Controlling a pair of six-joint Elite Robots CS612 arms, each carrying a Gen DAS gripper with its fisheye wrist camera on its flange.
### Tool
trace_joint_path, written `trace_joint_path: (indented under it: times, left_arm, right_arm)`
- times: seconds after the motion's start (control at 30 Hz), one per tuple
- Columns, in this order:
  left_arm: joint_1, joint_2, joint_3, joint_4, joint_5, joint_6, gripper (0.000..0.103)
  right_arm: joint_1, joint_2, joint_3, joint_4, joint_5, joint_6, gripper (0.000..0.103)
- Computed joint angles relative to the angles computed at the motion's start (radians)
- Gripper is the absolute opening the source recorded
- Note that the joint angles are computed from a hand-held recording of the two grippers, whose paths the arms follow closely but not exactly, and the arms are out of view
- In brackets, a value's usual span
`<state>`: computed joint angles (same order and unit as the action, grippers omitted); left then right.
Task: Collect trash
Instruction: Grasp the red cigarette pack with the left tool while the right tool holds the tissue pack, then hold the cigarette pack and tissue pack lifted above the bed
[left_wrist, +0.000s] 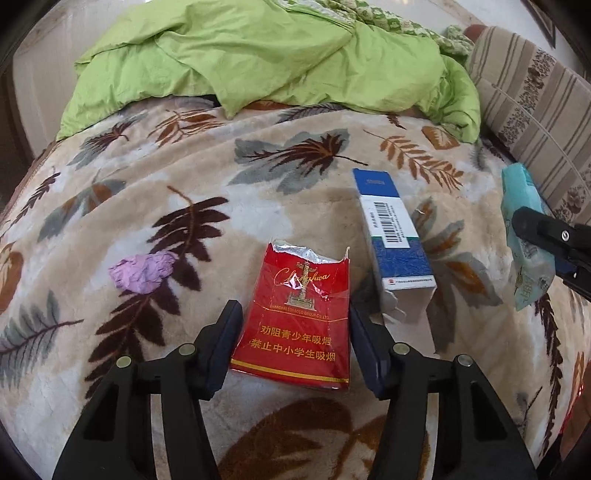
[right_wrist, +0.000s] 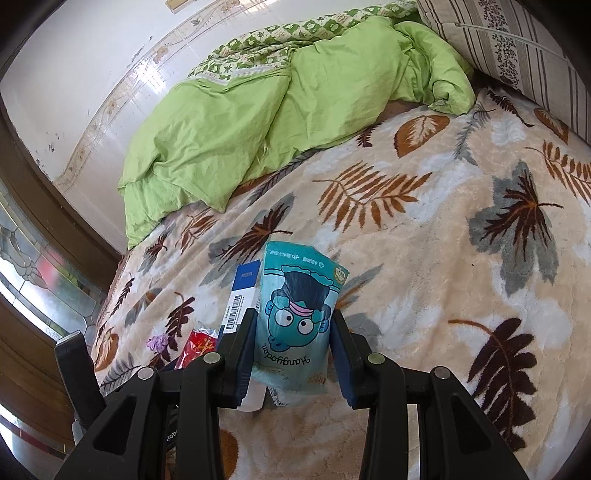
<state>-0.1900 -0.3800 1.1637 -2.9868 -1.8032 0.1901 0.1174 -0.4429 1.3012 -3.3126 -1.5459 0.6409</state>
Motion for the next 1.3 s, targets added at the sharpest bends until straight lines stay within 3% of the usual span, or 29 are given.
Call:
trace_joint_path:
  times: [0.23,0.43,0.83,1.0,1.3]
  left_arm:
    - [0.018,-0.035,0.071,-0.126,-0.01,-0.091,0.056]
    - [0.015,-0.088,0.194,-0.316,0.086,-0.138,0.056]
    - [0.017,-0.212,0.459,-0.506,0.125,-0.161,0.056]
    - [0.005,-0.22,0.52,-0.582,0.16,-0.171,0.056]
    - [-0.003,-0.199,0.509,-0.585,0.208,-0.165,0.056]
  right_arm:
    - [0.027,0.0,-0.012,0.024,-0.028,-0.111,0.041]
    - [0.049,-0.01,0.008,0.015,-0.06,-0.209,0.041]
    - [0.085,-0.083,0.183,-0.138,-0.083,-0.298,0.041]
    - [0.103,-0.098,0.231,-0.188,-0.096,-0.334,0.041]
    - [0.098,-0.103,0.245,-0.177,-0.124,-0.316,0.041]
